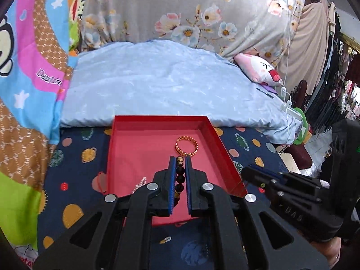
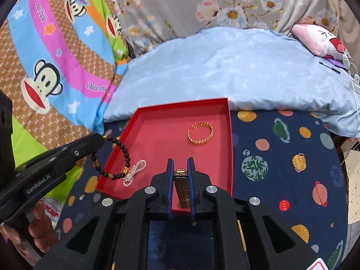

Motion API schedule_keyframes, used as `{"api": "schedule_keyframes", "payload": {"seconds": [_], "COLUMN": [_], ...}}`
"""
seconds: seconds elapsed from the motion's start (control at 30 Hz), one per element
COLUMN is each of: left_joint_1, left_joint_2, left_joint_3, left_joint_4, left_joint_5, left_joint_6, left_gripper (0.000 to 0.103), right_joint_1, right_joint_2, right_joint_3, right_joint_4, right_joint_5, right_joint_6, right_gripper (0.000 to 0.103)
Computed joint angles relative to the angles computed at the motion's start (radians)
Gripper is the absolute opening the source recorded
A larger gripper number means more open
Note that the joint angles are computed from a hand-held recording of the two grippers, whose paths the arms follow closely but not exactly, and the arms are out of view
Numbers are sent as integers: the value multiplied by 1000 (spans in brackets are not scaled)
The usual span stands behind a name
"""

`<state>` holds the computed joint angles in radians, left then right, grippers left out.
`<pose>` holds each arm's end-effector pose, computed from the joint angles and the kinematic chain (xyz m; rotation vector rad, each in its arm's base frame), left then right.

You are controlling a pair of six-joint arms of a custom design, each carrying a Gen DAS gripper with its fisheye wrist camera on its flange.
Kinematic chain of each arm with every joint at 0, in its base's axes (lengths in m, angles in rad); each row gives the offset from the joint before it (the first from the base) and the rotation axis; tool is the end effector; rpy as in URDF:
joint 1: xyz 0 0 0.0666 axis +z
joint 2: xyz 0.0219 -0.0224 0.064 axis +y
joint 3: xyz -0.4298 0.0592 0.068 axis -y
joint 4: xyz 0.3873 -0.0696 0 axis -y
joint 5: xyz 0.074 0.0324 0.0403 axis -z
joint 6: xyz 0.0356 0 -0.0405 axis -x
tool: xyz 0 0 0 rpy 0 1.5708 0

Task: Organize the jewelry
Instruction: 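Carry the bead bracelet and gold watch into the red tray and release both, then lift both grippers out of the red tray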

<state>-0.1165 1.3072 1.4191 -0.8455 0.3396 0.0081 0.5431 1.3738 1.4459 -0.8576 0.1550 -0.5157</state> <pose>0.4358 -0.0633 0.5344 0.2983 2.2757 -0.4550 0.4035 0.2367 0.5160 0.0437 2.3693 0.3366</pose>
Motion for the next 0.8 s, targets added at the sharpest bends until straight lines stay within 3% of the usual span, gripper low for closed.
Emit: {"api": "schedule_keyframes", "payload": {"seconds": [0.13, 0.27, 0.3, 0.33, 0.37, 0.4, 0.43, 0.57, 0.7, 0.8], "left_joint_1": [-15, -24, -22, -17, -13, -9, 3, 32, 54, 65], "left_joint_2": [80, 154, 165, 180, 188, 187, 178, 124, 52, -17], "left_joint_3": [33, 71, 74, 86, 94, 94, 89, 67, 12, -61], "left_joint_4": [-7, 23, 44, 58, 68, 85, 111, 123, 92, 63], "left_joint_5": [-1, -62, -80, -94, -118, -141, -146, -175, -195, -204], "left_joint_6": [-7, 1, 18, 39, 63, 87, 109, 100, 40, 4], "left_gripper": [7, 8, 13, 38, 66, 70, 70, 71, 75, 75], "right_joint_1": [-28, -48, -53, -55, -57, -59, -59, -48, -19, 28], "right_joint_2": [74, 141, 150, 155, 157, 150, 138, 47, -51, -110], "right_joint_3": [22, 59, 65, 70, 78, 76, 71, 14, -63, -108], "right_joint_4": [-6, 2, 17, 32, 43, 64, 88, 141, 131, 80], "right_joint_5": [-41, -61, -61, -47, -25, -12, -1, 49, 72, 139], "right_joint_6": [19, 48, 52, 52, 48, 44, 38, 15, -20, -37], "right_gripper": [11, 11, 12, 19, 33, 39, 46, 56, 57, 57]}}
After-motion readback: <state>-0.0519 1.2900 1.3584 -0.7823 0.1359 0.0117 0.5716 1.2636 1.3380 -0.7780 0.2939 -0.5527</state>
